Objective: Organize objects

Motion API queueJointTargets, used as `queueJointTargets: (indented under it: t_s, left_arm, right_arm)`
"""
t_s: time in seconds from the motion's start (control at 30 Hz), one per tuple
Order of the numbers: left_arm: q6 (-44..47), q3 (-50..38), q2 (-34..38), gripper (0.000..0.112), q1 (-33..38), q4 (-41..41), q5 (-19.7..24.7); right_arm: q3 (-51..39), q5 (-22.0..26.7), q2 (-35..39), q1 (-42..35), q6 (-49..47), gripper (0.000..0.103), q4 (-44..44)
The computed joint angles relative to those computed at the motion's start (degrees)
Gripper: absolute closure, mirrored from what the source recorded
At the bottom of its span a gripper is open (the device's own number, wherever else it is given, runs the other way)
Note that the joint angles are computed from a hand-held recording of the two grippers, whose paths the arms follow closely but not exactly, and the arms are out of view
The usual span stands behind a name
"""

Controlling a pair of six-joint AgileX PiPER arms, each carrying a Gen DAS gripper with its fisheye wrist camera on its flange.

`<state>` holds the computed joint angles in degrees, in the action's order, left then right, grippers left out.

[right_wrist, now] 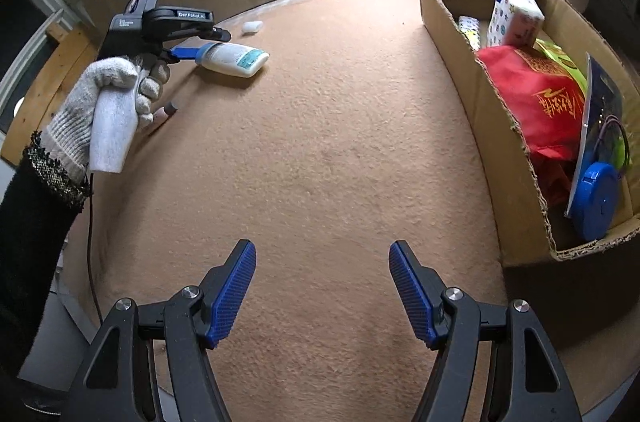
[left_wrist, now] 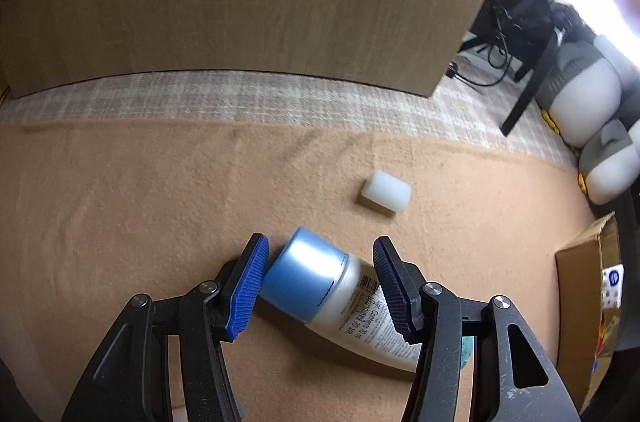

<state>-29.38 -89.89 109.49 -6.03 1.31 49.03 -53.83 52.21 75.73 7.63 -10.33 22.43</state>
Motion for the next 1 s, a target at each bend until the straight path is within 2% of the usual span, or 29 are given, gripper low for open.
queueJointTargets:
  t_s: [0.23, 0.43, 0.53, 0.77, 0.9, 1.0]
  left_arm:
    - [1.46, 0.48, -0.17, 0.055, -4.28, 2.08, 0.61]
    - [1.79, 7.84, -3.97, 0.055, -11.14, 2.42, -2.9]
    - [-1.47, 12.42, -6.65, 0.055, -15.91, 5.15, -5.36]
    - [-8.09, 21.38, -12.44, 0.055, -23.17, 6.04, -10.41]
    - [-10.66, 23.67, -14.46, 0.055, -27.03, 7.81, -10.65]
    - [-13.83, 23.81, -15.59, 0.055, -28.48, 8.84, -9.22]
  right_arm:
    - [-0.55, 0.6, -0.35, 0.03, -0.27, 0.038, 0.1]
    - [-0.72, 1.29, -1.31, -0.85, -0.95, 0.038, 0.7]
    - [-0.72, 1.75, -1.52, -2.05, -1.87, 0.038, 1.84]
    - [0.09, 1.9, -2.63, -3.29, -3.72, 0.038, 3.35]
    - [-0.06, 2.22, -2.56, -3.68, -4.39, 0.038, 3.98]
    - [-0.65, 2.84, -1.94, -4.2, -5.73, 0.038, 5.1]
